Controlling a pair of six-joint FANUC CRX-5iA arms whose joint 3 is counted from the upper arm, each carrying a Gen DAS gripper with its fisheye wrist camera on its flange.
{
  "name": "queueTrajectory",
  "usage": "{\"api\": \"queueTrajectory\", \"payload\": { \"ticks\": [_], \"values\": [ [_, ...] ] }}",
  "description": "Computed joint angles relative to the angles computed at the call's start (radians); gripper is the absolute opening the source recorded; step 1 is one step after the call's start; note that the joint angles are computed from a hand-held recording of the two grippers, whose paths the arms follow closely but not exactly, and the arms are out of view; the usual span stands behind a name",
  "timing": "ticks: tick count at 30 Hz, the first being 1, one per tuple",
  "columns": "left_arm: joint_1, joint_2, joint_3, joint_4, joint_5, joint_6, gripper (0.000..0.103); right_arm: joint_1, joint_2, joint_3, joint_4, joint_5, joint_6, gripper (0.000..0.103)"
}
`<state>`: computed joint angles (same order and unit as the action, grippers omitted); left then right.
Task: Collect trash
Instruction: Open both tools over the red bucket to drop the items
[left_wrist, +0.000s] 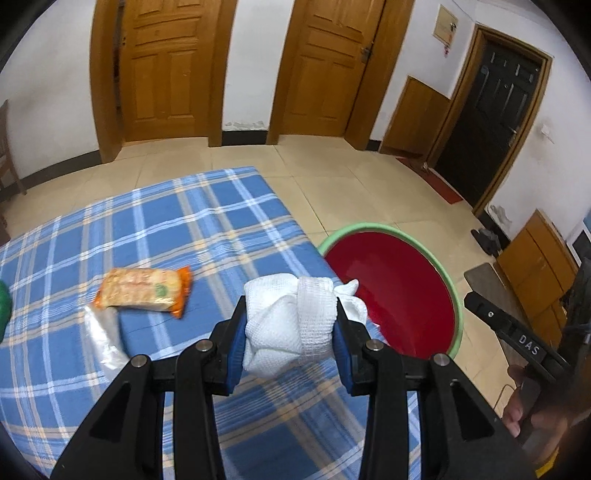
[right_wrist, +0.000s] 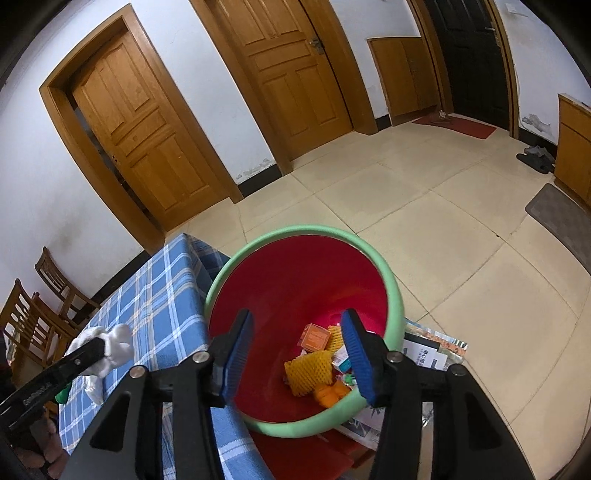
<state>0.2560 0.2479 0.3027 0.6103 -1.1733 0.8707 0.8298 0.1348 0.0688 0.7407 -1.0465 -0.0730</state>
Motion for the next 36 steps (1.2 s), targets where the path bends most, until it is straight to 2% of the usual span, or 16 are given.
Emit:
{"api": "queueTrajectory", "payload": {
  "ticks": [12, 24, 31, 36],
  "values": [
    [-0.073, 0.034, 0.045, -0.040, -0.033, 0.012, 0.041, 0.001, -0.053, -0.046, 0.002, -0.017, -0.027, 0.063],
    [-0.157, 0.097, 0.123, -0.087, -0.035, 0.036, 0.041, -0.010, -0.075, -0.087, 0.010, -0.017, -0.065, 0.065],
    [-0.168, 0.106, 0.123, -0.073, -0.027, 0.045, 0.057, -0.017, -0.088, -0.103, -0.007, -0.003, -0.077, 0.066],
    [-0.167, 0.101, 0.122, -0.081, -0.018, 0.058, 0.061, -0.015, -0.089, -0.105, -0.005, -0.003, -0.079, 0.067]
  ]
}}
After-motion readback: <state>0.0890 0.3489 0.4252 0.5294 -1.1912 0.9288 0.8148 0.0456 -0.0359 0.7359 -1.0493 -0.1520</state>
